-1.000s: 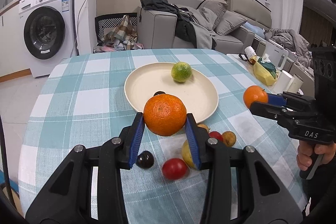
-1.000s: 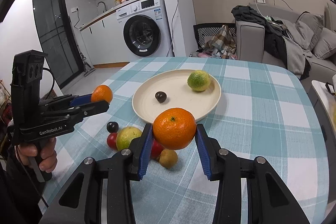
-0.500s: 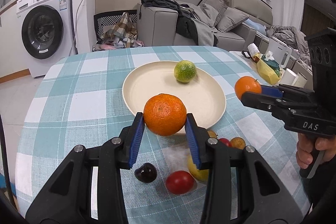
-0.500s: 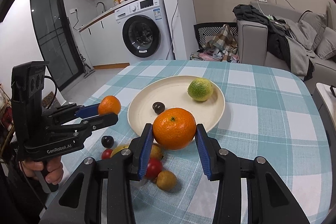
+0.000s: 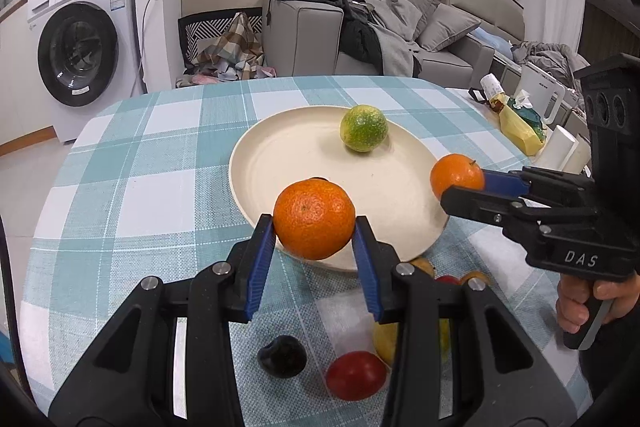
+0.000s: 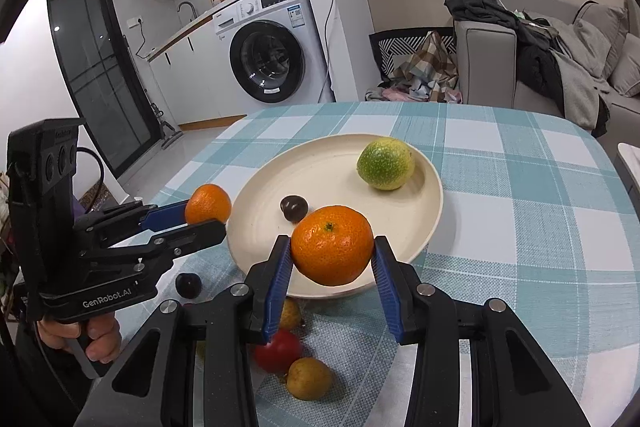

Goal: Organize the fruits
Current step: 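Lift both oranges onto the cream plate and open both grippers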

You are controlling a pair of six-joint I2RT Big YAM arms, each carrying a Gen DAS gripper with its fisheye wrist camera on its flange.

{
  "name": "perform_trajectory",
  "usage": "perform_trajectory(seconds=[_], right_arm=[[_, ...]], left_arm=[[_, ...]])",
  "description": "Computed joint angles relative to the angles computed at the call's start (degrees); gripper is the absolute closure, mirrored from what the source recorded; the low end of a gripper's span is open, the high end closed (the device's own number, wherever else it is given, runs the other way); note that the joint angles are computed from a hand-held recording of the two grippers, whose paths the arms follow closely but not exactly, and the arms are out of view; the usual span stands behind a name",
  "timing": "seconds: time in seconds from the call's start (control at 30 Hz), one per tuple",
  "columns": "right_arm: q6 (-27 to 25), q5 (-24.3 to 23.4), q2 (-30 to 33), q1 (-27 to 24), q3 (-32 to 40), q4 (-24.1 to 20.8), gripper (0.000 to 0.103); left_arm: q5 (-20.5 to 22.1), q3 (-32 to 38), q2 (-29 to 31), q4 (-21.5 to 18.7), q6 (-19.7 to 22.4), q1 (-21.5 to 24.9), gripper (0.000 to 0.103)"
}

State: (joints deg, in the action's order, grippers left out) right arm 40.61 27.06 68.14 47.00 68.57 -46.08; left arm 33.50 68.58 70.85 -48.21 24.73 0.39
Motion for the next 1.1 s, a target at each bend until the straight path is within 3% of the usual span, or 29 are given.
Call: perform_trajectory(seconds=[0.27,0.63,1.1], right_arm=[[0.9,-1.5,0.8,-1.1,-0.7,0.3,0.061],[2.1,0.7,1.2,-0.9,-0.8,-0.3,0.061],[1.6,1.8,1.9,-0.4,0.0,-1.3,0.059]], left_arm=[[-2.1,-0.6,0.4,1.7,-1.4,-1.8,0.067],[-3.9,-1.1,0.6,2.0,-0.9,-4.5,0.067],[-3.6,-1.9,-0.5,3.0,-0.6,-4.1,0.064]])
